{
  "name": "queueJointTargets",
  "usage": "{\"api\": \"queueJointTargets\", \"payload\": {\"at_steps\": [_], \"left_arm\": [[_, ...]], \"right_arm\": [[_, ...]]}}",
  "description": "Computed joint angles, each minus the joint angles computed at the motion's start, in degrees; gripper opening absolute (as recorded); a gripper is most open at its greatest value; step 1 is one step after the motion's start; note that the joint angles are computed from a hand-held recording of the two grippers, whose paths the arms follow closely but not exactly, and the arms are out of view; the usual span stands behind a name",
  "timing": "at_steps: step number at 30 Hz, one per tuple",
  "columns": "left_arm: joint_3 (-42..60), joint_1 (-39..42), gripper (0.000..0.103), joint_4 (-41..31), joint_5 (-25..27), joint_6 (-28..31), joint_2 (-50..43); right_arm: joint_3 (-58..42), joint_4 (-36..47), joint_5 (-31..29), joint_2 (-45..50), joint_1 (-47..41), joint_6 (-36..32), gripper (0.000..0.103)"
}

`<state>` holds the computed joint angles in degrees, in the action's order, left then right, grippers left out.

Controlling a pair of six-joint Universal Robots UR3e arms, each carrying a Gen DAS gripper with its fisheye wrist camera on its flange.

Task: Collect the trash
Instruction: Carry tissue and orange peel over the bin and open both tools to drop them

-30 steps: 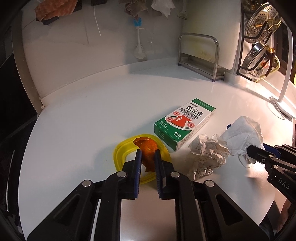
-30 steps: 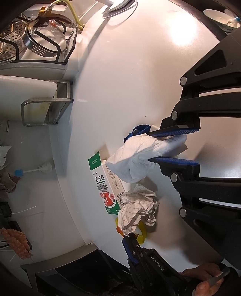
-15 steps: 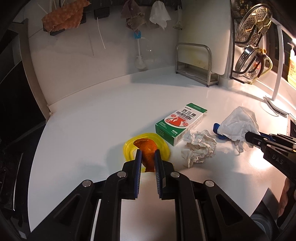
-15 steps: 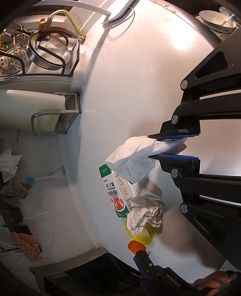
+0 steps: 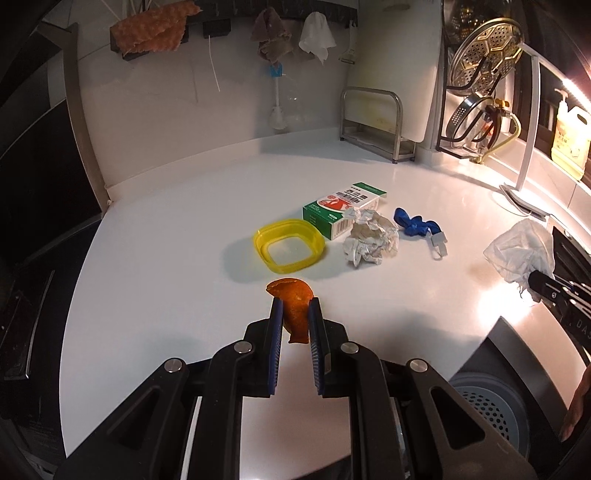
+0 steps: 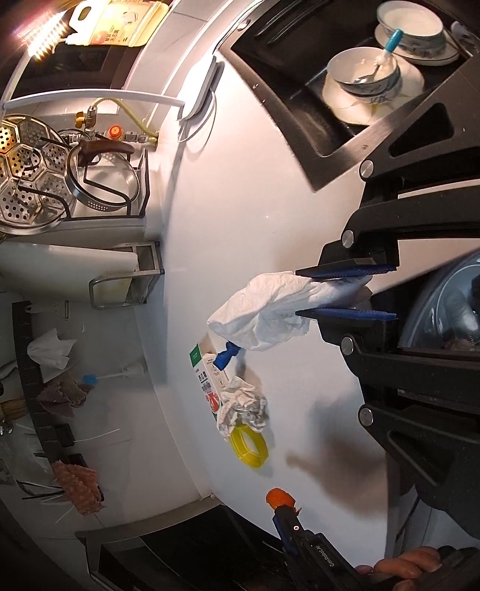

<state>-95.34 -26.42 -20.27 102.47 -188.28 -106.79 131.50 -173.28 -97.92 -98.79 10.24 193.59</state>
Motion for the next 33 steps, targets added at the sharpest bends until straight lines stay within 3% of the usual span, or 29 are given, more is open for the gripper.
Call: {"api": "queueJointTargets", "payload": {"at_steps": [6,17,27,33], "left_arm": [[-9.72,-3.93,0.015,2.32,1.29,-2.13,6.57],[-23.07,-11.23,0.015,7.03,5.93,-6.13,15.21],[-27.14,-17.31,0.015,10.18,7.64,-8.99,14.83],[-28.20,-18.83,0.015,11.40,5.56,-10.07,12.64]], "right_arm": [[5.81,0.72,-8.54,-5.48,11.26,9.89,0.014],[10.03,3.41,-21.31,-6.77,29.59,26.44,0.014],[12.66,2.93,-26.39,-1.51,39.87,39.03,0.014],[14.43,4.47,-27.89,-1.98,42.31,43.17,0.014]]}}
